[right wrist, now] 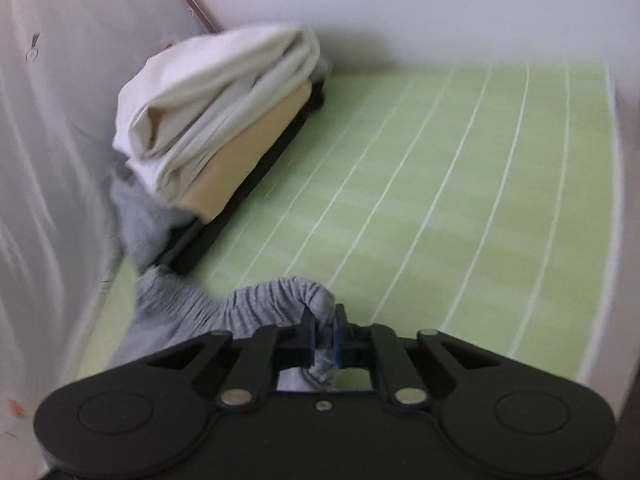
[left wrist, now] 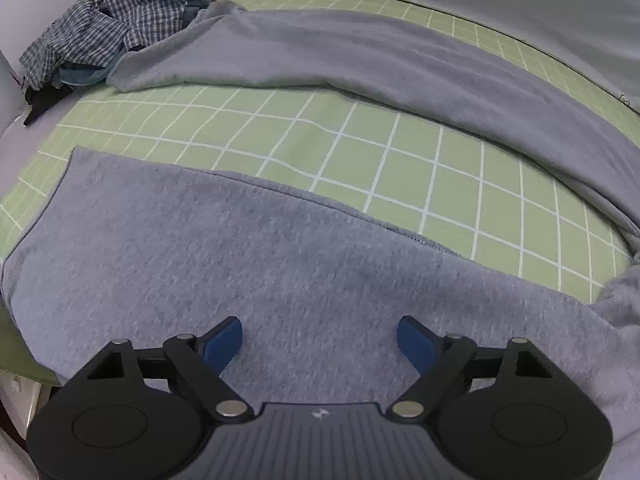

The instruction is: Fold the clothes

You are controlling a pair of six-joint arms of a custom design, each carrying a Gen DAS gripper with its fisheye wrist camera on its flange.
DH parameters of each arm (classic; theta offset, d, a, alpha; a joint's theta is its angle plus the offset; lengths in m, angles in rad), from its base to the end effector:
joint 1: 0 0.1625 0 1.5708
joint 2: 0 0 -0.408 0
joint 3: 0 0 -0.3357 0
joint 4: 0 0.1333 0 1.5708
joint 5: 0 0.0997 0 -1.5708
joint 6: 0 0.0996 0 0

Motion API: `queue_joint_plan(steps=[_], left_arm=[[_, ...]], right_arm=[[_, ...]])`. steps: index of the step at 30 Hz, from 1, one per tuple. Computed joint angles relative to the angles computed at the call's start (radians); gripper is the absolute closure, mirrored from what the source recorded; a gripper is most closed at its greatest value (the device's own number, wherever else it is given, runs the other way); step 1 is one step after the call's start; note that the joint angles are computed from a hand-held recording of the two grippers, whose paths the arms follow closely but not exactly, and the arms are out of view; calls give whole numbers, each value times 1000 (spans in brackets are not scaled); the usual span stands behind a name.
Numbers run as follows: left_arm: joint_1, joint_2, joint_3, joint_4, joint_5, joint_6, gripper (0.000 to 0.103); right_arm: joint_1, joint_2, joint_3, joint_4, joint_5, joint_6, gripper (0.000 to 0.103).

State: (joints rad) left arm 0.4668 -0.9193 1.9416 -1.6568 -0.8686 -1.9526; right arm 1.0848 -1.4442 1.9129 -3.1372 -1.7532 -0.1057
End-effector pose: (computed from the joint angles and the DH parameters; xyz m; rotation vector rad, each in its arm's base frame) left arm -0.2864 -0.3656 0.0751 -0.5064 2.0588 -0.7181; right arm -0.1240 -0.4815 0.4597 -0.5714 -2.2755 1.3078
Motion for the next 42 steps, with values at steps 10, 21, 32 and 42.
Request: queue_joint_plan(steps=[10,21,32,42], left_arm=[[-16,6,-56,189,-11,-78,17],[-29,-214,48,518,-68,-328,17],[44,-661,247,642,75,-172,22],[80,-829,360,359,219,237,99]], right_arm=[[110,150,5,-329,-391,-525,34],[315,217,237,-458,-360,-668,1],[566,386,405,-561,-579,-420,0],[763,586,419,-663,-815,-149,0]])
